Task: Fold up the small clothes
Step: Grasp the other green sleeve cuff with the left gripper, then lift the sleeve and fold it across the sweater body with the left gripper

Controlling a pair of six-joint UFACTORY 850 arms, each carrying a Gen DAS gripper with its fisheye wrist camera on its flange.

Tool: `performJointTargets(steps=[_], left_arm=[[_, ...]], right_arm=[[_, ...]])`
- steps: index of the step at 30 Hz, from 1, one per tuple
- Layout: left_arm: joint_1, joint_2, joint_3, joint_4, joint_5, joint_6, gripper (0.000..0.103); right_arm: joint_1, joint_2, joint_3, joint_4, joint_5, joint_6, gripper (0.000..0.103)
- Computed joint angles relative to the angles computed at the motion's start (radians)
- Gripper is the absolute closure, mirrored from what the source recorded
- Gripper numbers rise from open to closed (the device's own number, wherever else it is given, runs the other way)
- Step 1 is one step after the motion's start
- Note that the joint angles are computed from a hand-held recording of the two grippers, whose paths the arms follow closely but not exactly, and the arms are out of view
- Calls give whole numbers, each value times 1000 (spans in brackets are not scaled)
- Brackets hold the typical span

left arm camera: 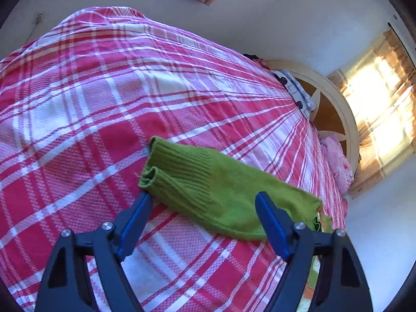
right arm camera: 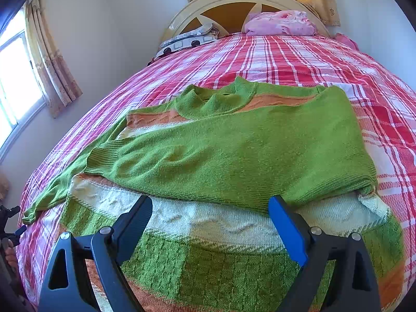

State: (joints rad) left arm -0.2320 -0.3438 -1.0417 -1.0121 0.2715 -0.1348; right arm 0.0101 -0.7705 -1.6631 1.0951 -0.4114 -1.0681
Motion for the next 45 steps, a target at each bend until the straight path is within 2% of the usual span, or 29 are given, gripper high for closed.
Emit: performJointTargets(steps=[3, 8, 9, 11, 12, 13, 14, 17, 18, 20, 29, 36, 38, 40, 45], left_arm=[[14, -20, -9, 68, -7, -100, 20], [10, -38, -28, -19, 34, 21, 21], [9, -43, -35, -62, 43, 66, 27], [14, -47, -37, -50, 45, 61, 59], [23, -52, -40, 14, 26, 5, 93], [33, -60, -46, 59, 1, -36, 94], [33, -62, -45, 61, 8, -42, 94], [28, -68, -60, -23, 22, 81, 94], [29, -65, -60, -11, 24, 67, 94], [31, -56, -57, 62, 35, -6, 94], [14, -66, -141, 232, 40, -93, 95], [-25, -115, -280, 346, 20, -132, 95], [-35, -132, -329, 378, 5, -147, 95], [-46, -151, -384, 378, -5, -114, 95], [-68, -212, -540, 344, -48, -6, 95]], right_arm=[[0, 0, 0, 2, 0, -1, 11], [-4, 1, 3, 35, -9, -22, 11], [-5, 2, 5, 41, -10, -28, 11], [-6, 2, 6, 50, -12, -33, 11], [-7, 4, 9, 56, -12, -38, 11], [-8, 6, 13, 61, -13, -43, 11], [-7, 6, 12, 63, -14, -43, 11], [-8, 6, 13, 69, -16, -47, 11], [-9, 6, 14, 71, -17, -49, 11], [-10, 7, 15, 81, -21, -55, 11], [-19, 11, 24, 141, -36, -92, 11], [-21, 18, 30, 154, -22, -86, 11], [-30, 12, 6, 91, -66, -4, 11], [-40, 25, 10, 58, -83, 52, 11], [-58, 90, 100, 85, -65, 10, 11]])
